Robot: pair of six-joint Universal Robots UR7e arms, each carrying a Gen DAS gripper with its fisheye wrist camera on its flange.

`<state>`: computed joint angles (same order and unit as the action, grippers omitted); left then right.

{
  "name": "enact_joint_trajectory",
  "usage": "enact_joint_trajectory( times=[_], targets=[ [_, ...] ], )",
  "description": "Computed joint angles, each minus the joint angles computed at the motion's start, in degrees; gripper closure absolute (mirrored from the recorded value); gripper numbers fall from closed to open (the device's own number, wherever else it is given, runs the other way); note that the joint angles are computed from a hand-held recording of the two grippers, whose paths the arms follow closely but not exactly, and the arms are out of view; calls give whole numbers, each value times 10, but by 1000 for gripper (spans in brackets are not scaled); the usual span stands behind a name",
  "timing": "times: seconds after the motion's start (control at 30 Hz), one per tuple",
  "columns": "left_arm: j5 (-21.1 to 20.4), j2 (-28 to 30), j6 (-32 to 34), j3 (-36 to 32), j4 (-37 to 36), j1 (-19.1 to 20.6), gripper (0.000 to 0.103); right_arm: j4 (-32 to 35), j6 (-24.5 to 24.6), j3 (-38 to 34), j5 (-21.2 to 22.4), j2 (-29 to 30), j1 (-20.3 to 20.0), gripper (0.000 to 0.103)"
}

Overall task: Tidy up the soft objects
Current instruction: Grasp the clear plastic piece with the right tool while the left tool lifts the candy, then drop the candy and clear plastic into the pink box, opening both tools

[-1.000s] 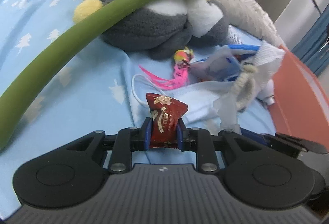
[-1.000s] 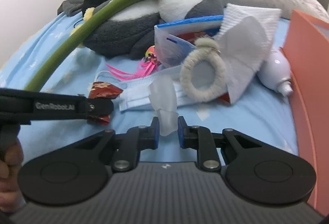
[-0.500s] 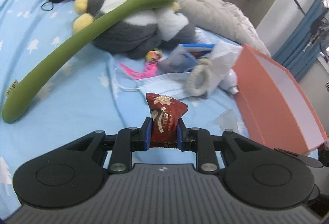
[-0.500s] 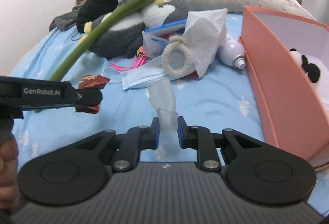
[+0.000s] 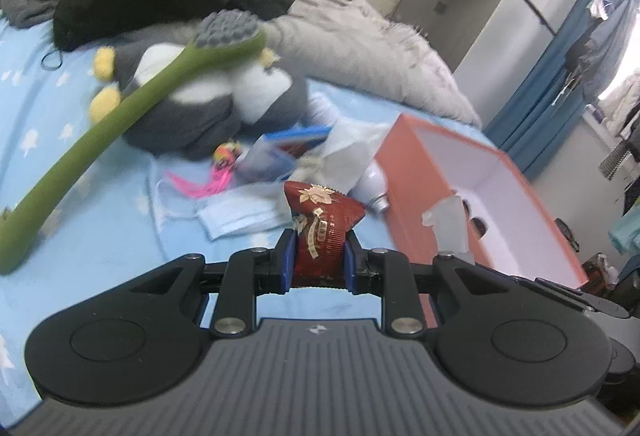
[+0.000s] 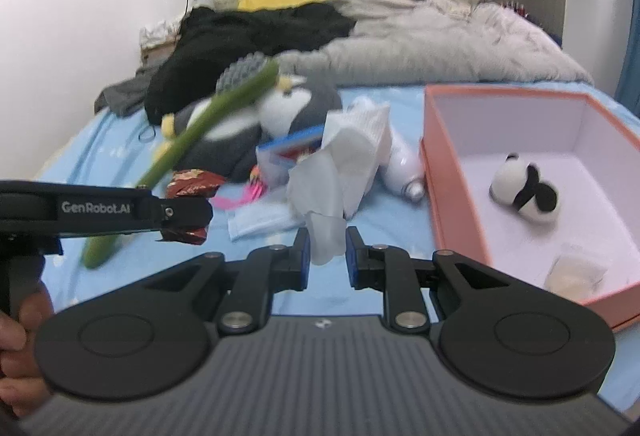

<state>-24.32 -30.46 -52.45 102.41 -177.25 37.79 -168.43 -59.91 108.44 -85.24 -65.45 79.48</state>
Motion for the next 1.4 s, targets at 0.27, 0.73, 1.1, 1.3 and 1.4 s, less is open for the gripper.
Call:
enact_joint_trajectory(
  times=[0.27,0.73,1.1,1.3,1.4],
  targets=[
    [5,13,103,-67,-26,-13,75,10,2,-27,41,-21,10,81],
    [-47,95,286,-276,-17,-11,75,9,42,-112,64,-34,14,80],
    [-148,194,227,-473,203,47,75,105,103,-263,-63,51,-11,80],
    [-194,246,202,-579,322,69,75,172,117,-324,-124,91,-29,79],
    [-196,285,188,-663,405,76,75,190,115,-344,-157,108,-34,78]
  ],
)
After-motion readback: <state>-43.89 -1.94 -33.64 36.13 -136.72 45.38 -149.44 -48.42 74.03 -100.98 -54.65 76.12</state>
